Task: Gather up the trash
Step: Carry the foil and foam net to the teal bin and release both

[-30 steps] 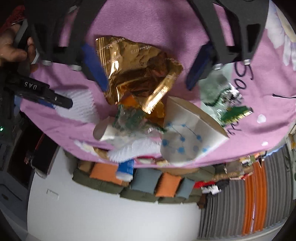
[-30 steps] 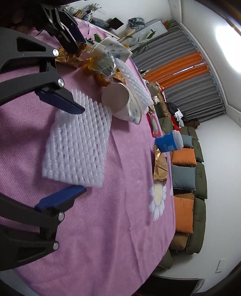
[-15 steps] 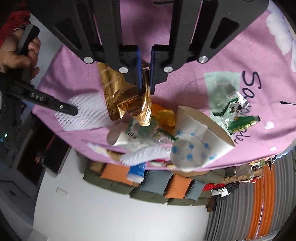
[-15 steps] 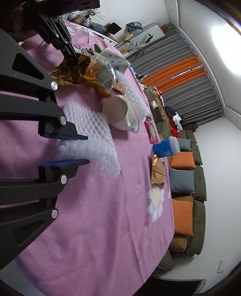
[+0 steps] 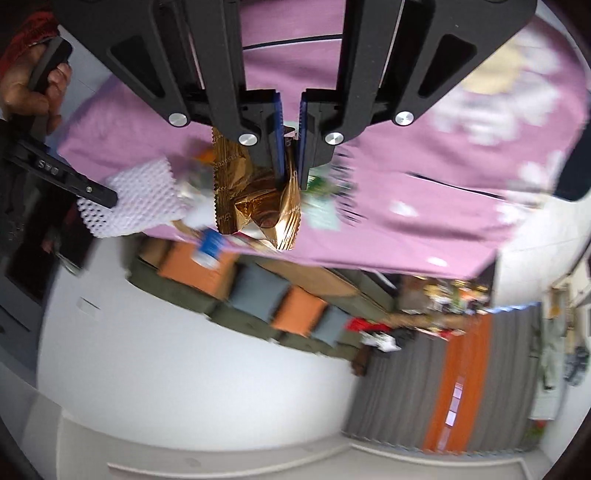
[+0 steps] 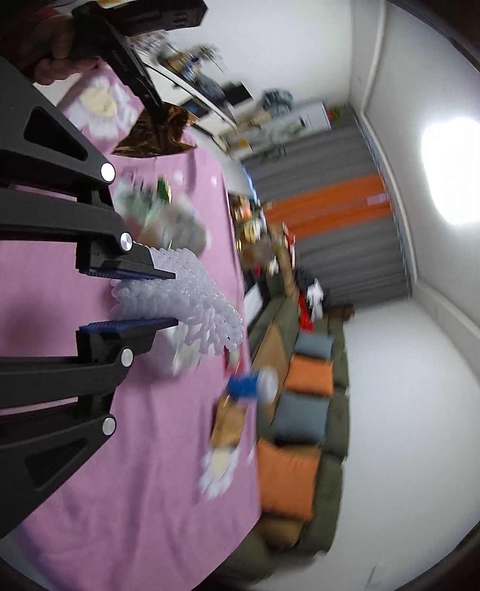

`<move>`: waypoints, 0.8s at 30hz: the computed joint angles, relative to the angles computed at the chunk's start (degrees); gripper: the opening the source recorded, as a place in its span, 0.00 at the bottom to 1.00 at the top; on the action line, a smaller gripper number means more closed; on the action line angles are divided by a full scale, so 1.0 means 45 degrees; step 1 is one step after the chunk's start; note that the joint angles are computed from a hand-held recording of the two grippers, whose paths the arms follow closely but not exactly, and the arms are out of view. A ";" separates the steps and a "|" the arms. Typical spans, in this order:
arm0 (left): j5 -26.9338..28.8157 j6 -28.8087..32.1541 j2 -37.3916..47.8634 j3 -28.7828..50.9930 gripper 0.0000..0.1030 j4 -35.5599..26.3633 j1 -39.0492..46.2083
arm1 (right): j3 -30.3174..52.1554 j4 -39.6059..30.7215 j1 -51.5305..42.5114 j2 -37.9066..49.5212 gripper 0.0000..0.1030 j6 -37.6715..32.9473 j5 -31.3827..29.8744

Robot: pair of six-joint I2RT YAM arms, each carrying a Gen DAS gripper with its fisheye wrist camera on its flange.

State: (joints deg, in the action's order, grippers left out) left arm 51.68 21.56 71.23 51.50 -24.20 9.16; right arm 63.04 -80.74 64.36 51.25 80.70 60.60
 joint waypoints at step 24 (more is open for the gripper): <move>0.1436 0.0280 0.5576 0.6606 0.06 -0.0003 0.8349 | 0.5318 1.1802 -0.3669 0.7956 0.16 -1.3149 -0.7074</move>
